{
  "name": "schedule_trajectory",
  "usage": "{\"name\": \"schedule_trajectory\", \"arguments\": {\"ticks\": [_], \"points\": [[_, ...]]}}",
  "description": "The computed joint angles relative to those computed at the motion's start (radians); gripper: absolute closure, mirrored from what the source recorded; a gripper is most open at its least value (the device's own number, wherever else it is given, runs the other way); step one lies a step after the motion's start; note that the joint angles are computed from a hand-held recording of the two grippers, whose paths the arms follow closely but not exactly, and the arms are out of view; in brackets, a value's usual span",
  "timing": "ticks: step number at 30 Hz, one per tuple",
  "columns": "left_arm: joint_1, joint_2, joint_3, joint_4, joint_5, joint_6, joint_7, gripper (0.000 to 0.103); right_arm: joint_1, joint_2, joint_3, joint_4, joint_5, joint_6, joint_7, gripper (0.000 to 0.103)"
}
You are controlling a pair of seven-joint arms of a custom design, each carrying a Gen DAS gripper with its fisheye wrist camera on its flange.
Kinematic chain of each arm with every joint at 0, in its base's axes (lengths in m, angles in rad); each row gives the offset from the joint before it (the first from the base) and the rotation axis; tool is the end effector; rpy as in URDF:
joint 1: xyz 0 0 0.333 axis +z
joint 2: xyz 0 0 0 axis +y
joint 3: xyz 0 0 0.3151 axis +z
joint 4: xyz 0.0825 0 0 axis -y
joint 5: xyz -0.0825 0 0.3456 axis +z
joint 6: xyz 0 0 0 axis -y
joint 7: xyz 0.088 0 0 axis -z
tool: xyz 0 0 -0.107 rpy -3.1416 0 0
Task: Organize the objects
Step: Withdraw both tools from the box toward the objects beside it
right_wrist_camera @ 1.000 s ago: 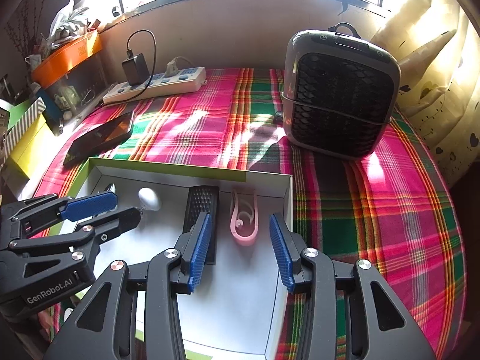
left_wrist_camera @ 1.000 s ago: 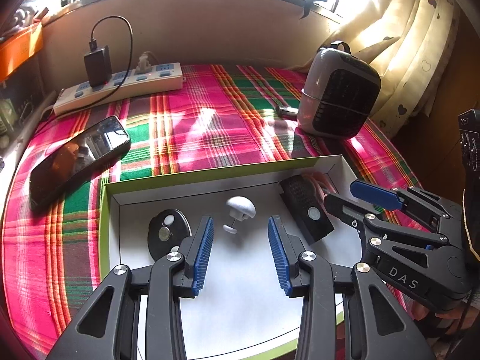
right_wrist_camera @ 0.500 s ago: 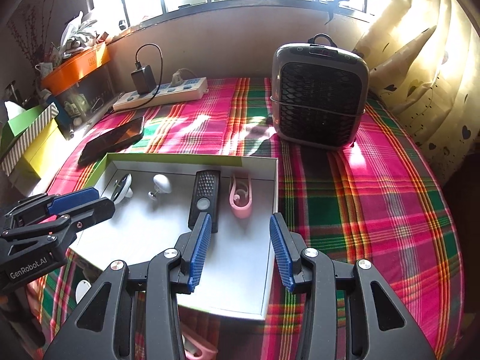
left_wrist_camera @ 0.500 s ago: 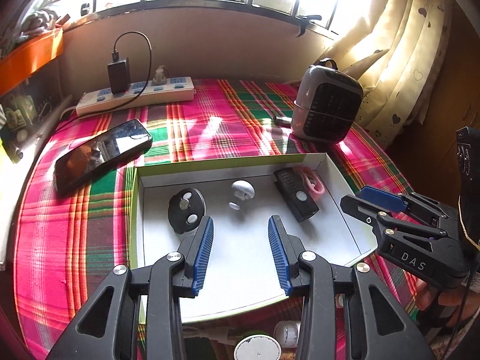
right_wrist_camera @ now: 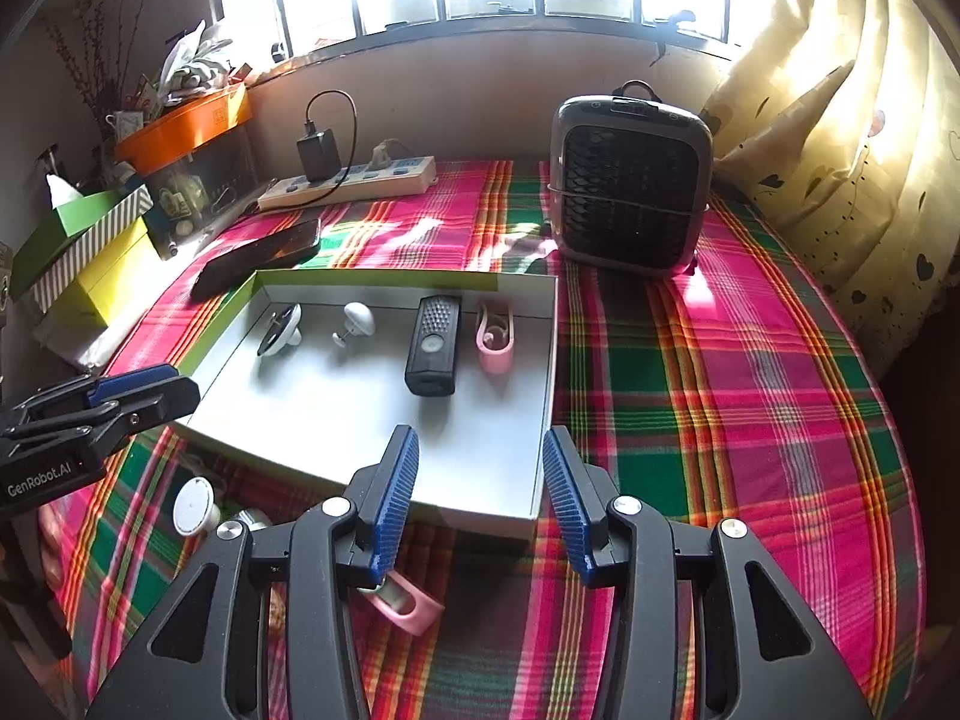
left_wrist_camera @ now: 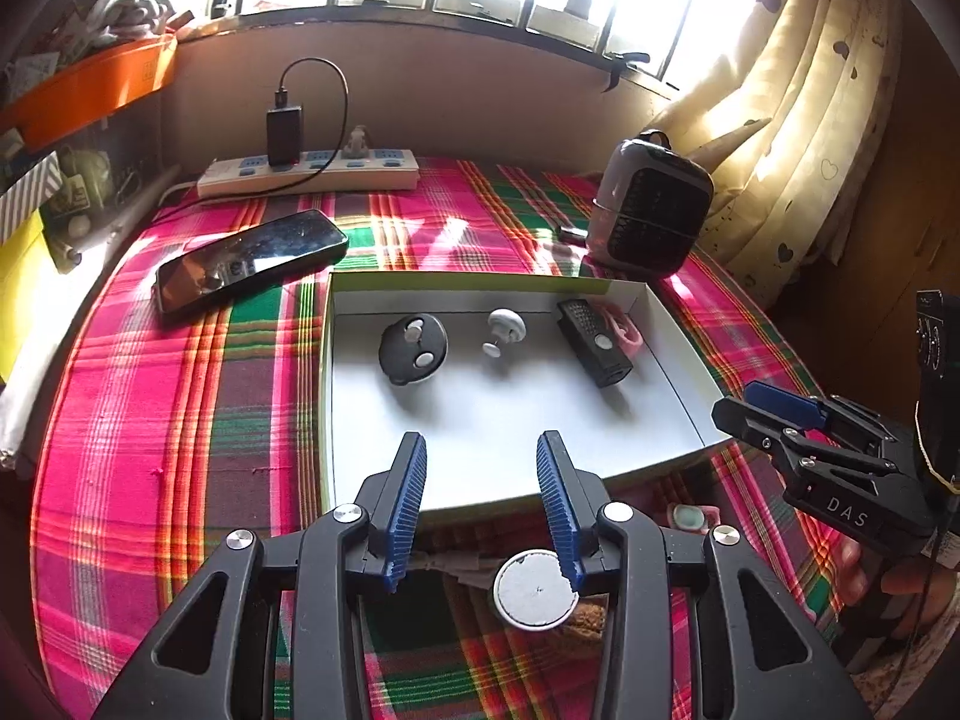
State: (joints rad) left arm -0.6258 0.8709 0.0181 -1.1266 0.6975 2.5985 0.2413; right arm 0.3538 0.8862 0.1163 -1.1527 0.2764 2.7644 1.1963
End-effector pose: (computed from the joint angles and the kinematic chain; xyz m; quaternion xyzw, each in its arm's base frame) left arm 0.6250 -0.4569 0.3621 -0.7202 0.5801 -0.3203 0.2057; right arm 0.7139 0.3094 0.3643 -0.8091 0.4539 -0.1418 0.3452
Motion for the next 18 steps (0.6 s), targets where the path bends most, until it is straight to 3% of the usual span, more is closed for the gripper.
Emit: {"name": "schedule_trajectory", "arguments": {"ticks": [7, 10, 13, 18], "points": [[-0.012, -0.068, 0.016, -0.148, 0.052, 0.104, -0.091, 0.066, -0.036, -0.063, 0.052, -0.136, 0.041, 0.067, -0.086, 0.058], [-0.013, -0.081, 0.019, -0.18, 0.068, 0.138, -0.123, 0.066, -0.034, -0.08, 0.054, -0.176, 0.047, 0.098, -0.113, 0.058], [-0.012, -0.087, 0.017, -0.204, 0.076, 0.172, -0.141, 0.065, -0.06, -0.09, 0.095, -0.205, 0.073, 0.104, -0.166, 0.057], [-0.008, -0.08, 0.001, -0.205, 0.068, 0.194, -0.113, 0.062, -0.073, -0.097, 0.113, -0.233, 0.11, 0.097, -0.218, 0.054]]}}
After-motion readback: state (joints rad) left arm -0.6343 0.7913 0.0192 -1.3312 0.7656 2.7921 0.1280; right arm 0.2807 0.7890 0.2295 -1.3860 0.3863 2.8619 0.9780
